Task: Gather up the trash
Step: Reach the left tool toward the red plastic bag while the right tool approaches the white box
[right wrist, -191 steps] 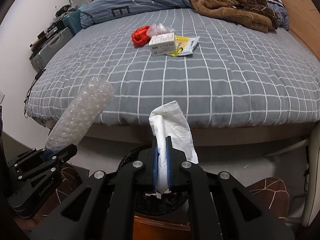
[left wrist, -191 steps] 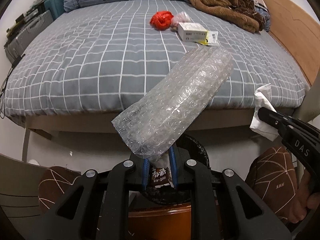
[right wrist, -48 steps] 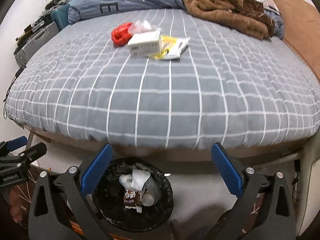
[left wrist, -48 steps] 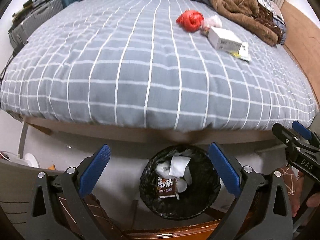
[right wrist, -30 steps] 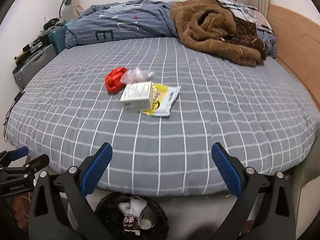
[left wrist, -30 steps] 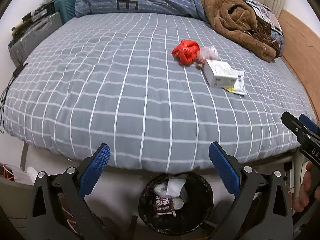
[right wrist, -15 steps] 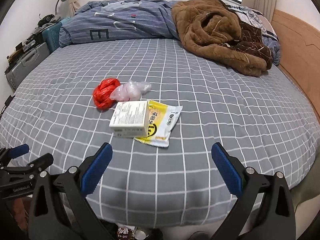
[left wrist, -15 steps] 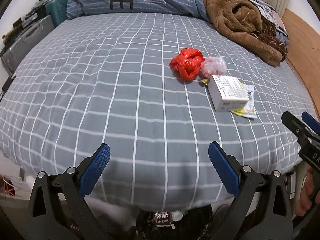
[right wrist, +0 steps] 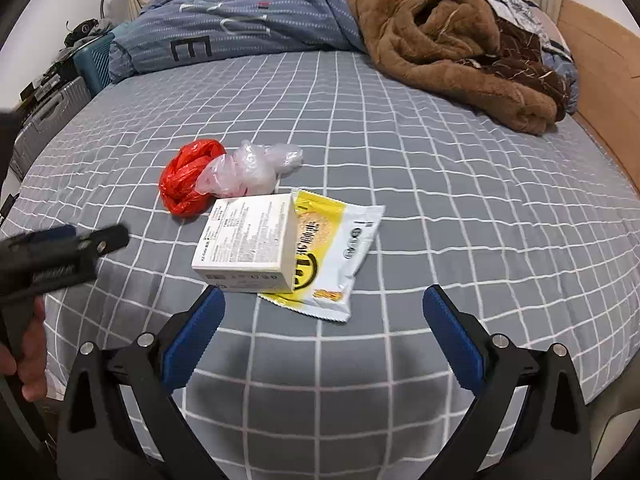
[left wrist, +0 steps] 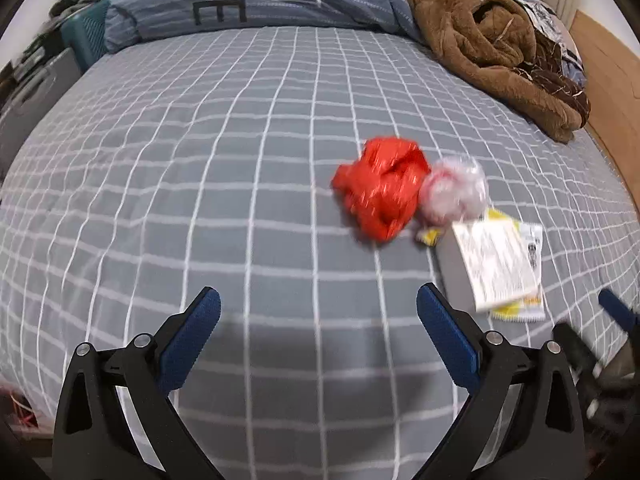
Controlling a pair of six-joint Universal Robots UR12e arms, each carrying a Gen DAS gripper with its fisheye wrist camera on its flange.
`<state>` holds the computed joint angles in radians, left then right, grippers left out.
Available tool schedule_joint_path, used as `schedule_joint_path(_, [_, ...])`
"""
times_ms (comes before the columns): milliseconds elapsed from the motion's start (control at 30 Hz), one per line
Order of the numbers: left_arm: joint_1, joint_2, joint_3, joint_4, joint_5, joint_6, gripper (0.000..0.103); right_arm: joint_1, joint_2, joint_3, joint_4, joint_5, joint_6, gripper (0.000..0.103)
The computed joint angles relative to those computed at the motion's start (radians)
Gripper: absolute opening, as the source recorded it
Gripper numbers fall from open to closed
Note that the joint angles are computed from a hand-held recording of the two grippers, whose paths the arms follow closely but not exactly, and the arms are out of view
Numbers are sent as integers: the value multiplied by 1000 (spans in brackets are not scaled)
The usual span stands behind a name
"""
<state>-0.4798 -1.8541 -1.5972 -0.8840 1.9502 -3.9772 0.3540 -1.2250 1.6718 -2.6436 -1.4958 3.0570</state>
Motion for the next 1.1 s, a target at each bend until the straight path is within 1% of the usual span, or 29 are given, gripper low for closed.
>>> schedule_joint_path(233, [32,-57,64,0,13,65,96,21,32,-35,20,27,-8,95])
schedule_joint_path(300, [39,-72,81,-8,14,78,96,27,40,-44,22,26,-11,92])
schedule_joint_path(367, [46,-82,89,3,3,88,96,28,48,-54,36,36,-10,89])
schedule_joint_path(467, [54,-93,93,20,-16,101,96,28,60,-68,51,46,-3,88])
schedule_joint_path(533, [60,-95,87,40,-46,93,94,29,65,-74,56,53,0,87])
schedule_joint_path(633, [64,-97,83,49,-65,90,89,31,72,-80,63,57,0,84])
schedule_joint_path(700, [65,-100,85,51,-78,99,78,31,76,-83,70,71,-2,81])
schedule_joint_path(767, [66,-101,84,60,-88,99,71,32,79,-86,82,85,-6,77])
schedule_joint_path(800, [66,-102,86,62,-92,103,63,33,79,-86,81,87,-8,76])
schedule_joint_path(833, [67,-103,87,64,-100,109,58,34,81,-87,78,86,-9,73])
schedule_joint_path(867, [68,-102,86,67,-111,116,46,34,81,-87,76,96,-10,67])
schedule_joint_path(900, [69,-103,88,70,-123,122,40,33,80,-87,78,106,-9,67])
schedule_joint_path(1000, [63,-112,104,49,-101,122,37,31,78,-84,71,119,-13,64])
schedule_joint_path(1100, [59,-111,107,44,-92,116,34,28,75,-80,68,125,-11,64])
